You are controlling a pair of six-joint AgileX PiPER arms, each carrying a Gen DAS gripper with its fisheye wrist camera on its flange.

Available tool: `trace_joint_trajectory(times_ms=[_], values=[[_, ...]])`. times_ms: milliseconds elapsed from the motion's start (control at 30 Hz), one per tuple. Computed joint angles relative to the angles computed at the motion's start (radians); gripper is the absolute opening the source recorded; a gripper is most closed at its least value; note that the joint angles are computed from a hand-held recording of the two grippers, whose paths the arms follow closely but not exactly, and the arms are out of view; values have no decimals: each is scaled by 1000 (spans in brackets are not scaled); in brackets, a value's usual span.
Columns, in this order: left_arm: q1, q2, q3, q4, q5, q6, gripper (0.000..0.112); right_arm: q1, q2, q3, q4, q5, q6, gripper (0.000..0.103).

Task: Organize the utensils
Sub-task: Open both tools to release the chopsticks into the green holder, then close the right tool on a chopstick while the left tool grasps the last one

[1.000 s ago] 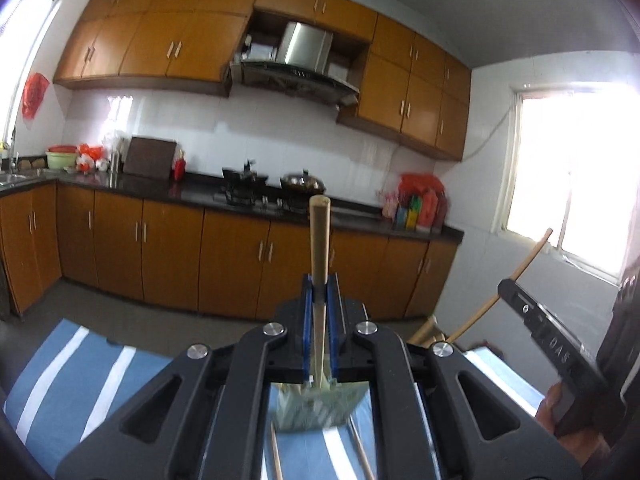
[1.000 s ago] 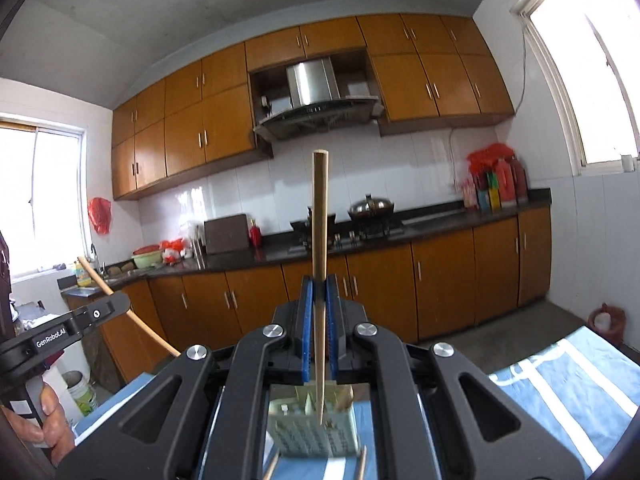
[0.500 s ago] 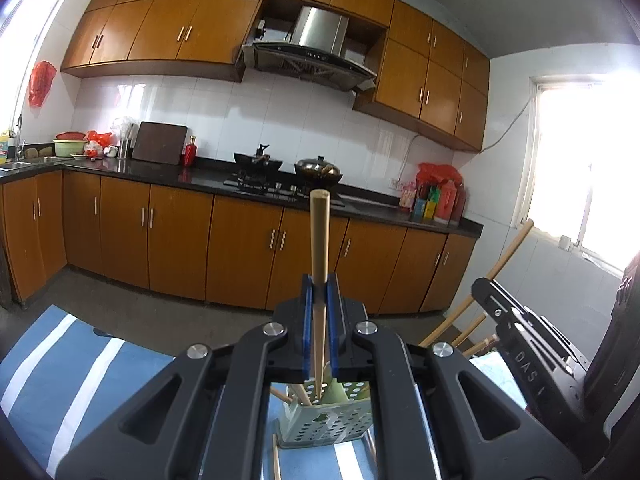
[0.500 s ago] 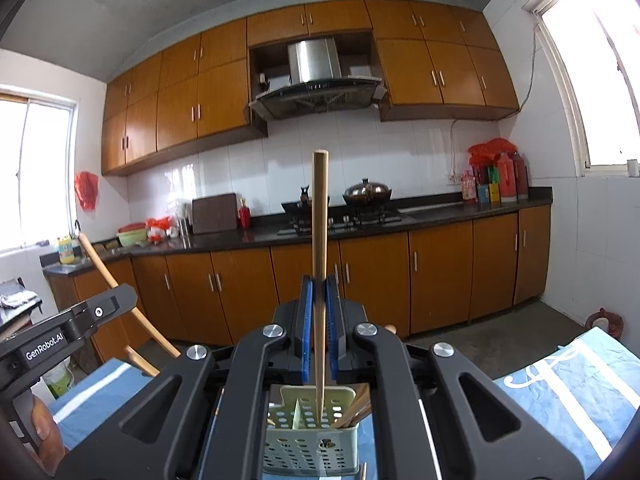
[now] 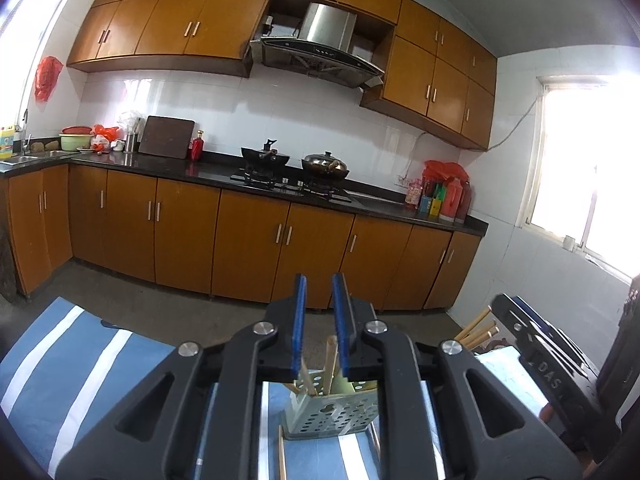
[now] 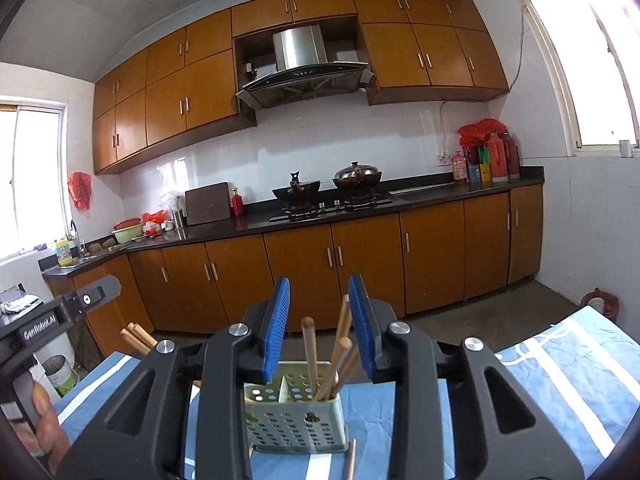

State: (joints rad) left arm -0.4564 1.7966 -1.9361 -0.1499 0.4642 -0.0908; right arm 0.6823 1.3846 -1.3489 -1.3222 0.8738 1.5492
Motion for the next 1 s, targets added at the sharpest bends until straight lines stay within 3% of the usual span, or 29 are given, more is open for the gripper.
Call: trace_joint_trajectory(times_ms=[167, 333, 433, 700, 900, 1000], values=[[21, -113, 170, 5, -24, 9, 25, 66, -84, 90, 19, 92, 12, 36], [51, -200, 368, -17, -6, 51, 29, 97, -139, 212, 153, 147, 12, 38], [65, -216, 482, -34, 8, 81, 29, 83, -137, 276, 272, 119, -7, 38], [68, -159, 616, -60, 72, 144, 30, 72, -37, 404, 531, -63, -51, 38], [19, -144, 661, -54, 73, 145, 39, 80, 66, 362, 590, -73, -98, 36], [3, -127, 660, -37, 76, 135, 39, 84, 85, 365, 582, -66, -88, 25]])
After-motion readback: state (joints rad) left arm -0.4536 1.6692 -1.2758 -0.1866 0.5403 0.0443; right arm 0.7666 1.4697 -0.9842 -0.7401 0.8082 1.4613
